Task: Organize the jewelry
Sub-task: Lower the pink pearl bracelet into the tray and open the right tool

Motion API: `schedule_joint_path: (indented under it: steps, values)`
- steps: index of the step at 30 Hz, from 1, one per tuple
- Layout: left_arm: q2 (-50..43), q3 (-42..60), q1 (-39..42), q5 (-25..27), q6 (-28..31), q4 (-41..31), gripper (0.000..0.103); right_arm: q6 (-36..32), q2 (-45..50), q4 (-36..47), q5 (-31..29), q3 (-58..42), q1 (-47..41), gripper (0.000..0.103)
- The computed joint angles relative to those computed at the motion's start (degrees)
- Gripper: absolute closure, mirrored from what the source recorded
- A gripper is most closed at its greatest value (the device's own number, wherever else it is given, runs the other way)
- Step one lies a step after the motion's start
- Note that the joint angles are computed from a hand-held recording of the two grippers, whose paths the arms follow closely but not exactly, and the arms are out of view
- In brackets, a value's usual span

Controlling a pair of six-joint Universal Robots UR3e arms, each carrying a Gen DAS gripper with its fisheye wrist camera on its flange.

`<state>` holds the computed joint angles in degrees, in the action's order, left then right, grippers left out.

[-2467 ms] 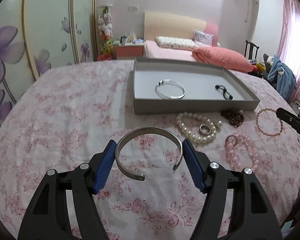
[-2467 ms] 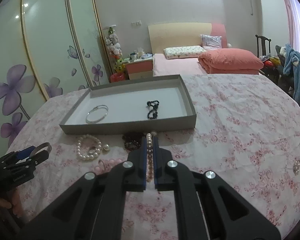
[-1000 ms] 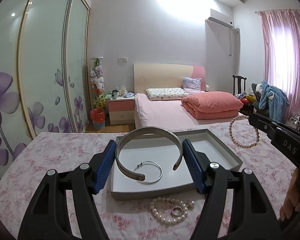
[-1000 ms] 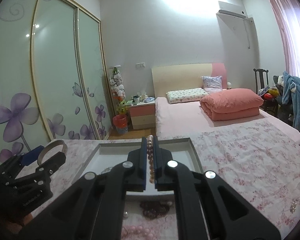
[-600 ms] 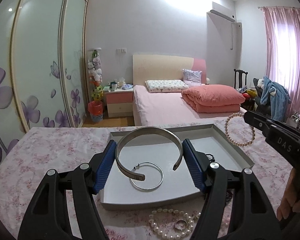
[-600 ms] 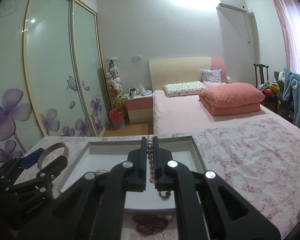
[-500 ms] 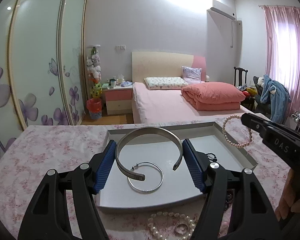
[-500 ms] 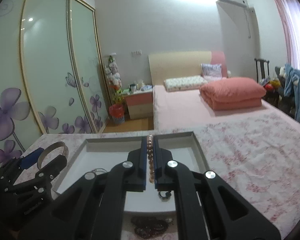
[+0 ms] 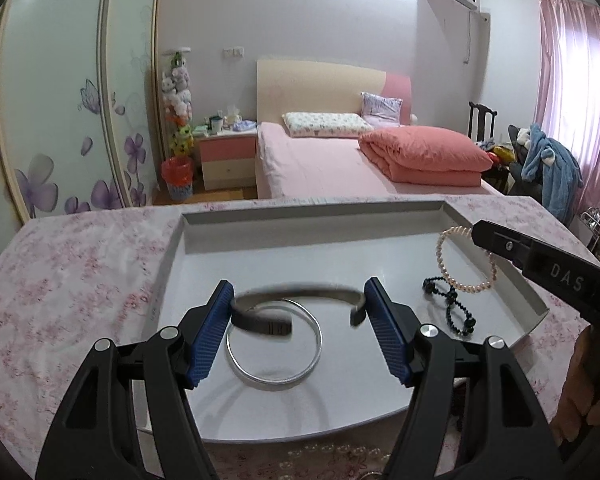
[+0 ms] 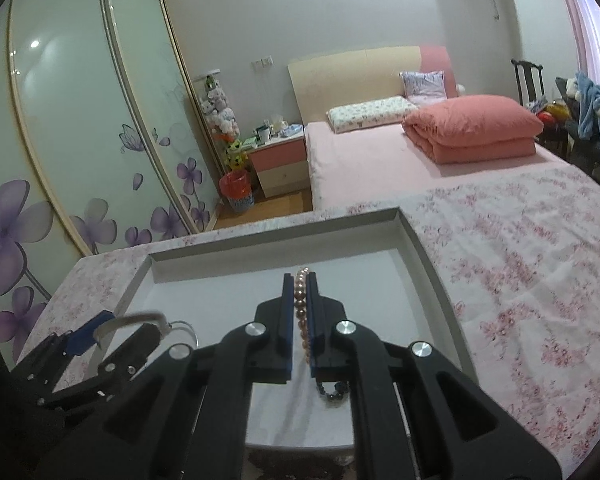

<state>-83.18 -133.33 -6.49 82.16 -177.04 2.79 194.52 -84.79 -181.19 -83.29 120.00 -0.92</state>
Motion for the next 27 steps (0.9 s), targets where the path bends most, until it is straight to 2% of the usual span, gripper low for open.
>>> schedule_joint_path:
  steps: [3,4,8,19,25,27]
  values:
    - [1.27,-0.73,0.74,-0.26,-0.04,0.33,0.035,0.64,-0.82,-0.24,0.28,1.02,-0.6,0.072]
    - [2.39,-0.97,1.22,-0.3,-0.05,-0.05,0.035,0.68,-1.59,-0.04,0.13,1.39,-0.63,0.071]
    - [5.33,-1.72,4.64,-1.31,0.4,-0.65,0.035,0.98,-4.52,-0.05,0.12,3.2,-1.28,0.071]
    - [19.79,-6.52,13.08,-5.24,3.46,-8.5,0.034,0.71,-12.65,3.0,-0.99,7.69,-0.79,0.071]
    - [33.15,-10.17,19.28,-10.26,6.28,-18.93,0.033,-0.01,-20.04,7.72,-1.57,10.66,0.06,0.071]
    - [42.87,-11.42,25.4,-15.53,9.64,-29.04,0.031,-0.82,-23.17,10.28,-1.39,11.87,0.22,0.071]
